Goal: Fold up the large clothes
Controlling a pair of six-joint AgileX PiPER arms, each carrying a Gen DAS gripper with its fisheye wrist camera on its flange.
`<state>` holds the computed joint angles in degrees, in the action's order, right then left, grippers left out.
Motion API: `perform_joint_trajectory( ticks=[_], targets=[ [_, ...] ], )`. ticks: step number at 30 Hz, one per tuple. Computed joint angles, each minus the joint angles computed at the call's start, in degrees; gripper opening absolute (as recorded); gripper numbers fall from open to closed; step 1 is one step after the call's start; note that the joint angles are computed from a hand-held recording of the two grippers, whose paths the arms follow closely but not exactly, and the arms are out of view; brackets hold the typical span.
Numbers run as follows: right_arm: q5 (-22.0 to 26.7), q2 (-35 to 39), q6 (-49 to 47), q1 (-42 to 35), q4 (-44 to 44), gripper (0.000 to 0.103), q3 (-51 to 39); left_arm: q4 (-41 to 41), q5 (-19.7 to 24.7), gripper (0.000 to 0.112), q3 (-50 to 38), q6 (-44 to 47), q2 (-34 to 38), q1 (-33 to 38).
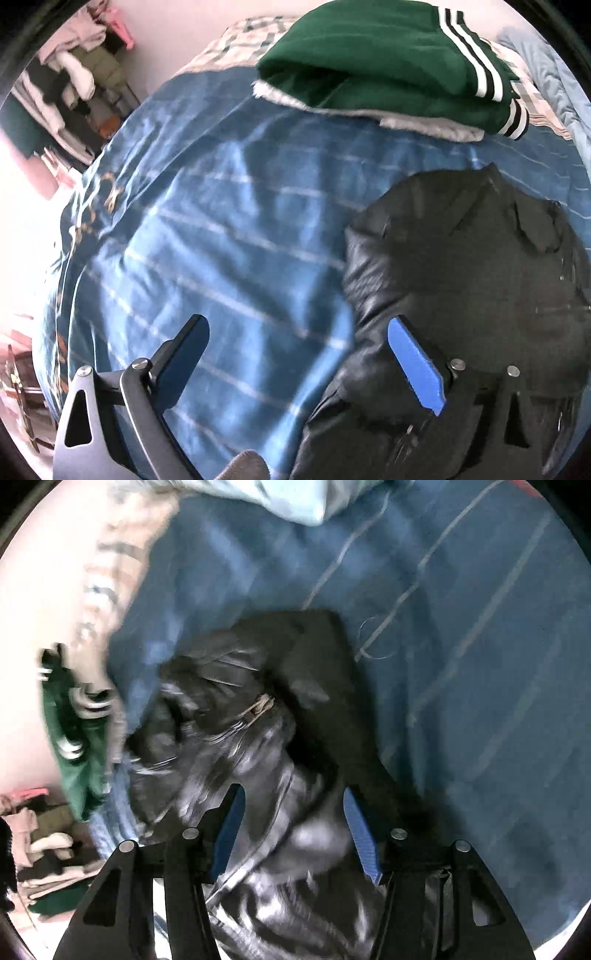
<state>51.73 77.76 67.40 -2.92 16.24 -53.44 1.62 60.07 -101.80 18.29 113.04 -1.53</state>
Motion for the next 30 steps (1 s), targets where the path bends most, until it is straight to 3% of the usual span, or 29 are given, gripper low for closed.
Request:
perform_joint_trajectory(
  ticks=[1,2,6,9,11,14,16,18,21,23,28,29,30],
  targets=[
    [0.6,3.16,-1.73,-0.26,0.28,0.056,-1.54,0.48,0.09,0.099,-0.53,-0.54,0.27,-0.59],
    [3.17,6.4,-1.17,0.19,-1.73,0.034,-4.21,0.8,0.01,0.099,-1.05,-0.94,0.65,-1.2],
    [10.09,6.89,11.21,9.56,-15.0,0.018,-11.75,2.06,-0.3,0.099,0.13,-1.84,-0.44,-2.43],
    [15.09,4.82,19.9,15.18,-20.67,0.017,-14.49,3.12,-1.2,0.099,2.2,-1.8,-1.29,-3.3],
    [14.79,1.69,23.01,16.67,-21.42,0.017,-10.65,4.74,-1.3,0.099,3.15,-2.44,-0.79,-4.31],
    [10.26,-2.61,12.23,10.17,-13.48,0.02,-1.67,8.81,-4.29,0.099,5.13,-5.01,1.72,-6.3],
    [9.25,-5.47,7.71,5.92,-9.79,0.028,0.94,10.95,-5.09,0.102,4.58,-6.19,4.76,-7.2],
    [12.63,-6.46,8.97,5.16,-10.82,0.049,-1.15,9.66,-5.2,0.103,3.35,-5.67,6.83,-6.68],
    [14.28,-9.13,10.75,5.65,-14.83,0.049,-4.25,7.36,-6.23,0.103,3.79,-3.14,6.52,-5.49],
    [10.56,-9.71,8.11,4.35,-14.78,0.049,-4.39,7.66,-7.25,0.103,5.23,-2.52,5.25,-5.34],
    [6.32,-2.21,-9.13,-2.61,-4.29,0.049,-2.5,9.14,-6.19,0.103,4.59,-3.21,5.08,-5.96],
    [7.37,0.49,-9.15,-1.56,-5.2,0.045,-3.72,9.68,-5.91,0.103,4.4,-3.85,5.19,-6.4],
    [10.05,2.17,-7.43,0.1,-8.39,0.015,-5.82,10.27,-5.42,0.103,4.07,-4.42,5.01,-6.69]
  ],
)
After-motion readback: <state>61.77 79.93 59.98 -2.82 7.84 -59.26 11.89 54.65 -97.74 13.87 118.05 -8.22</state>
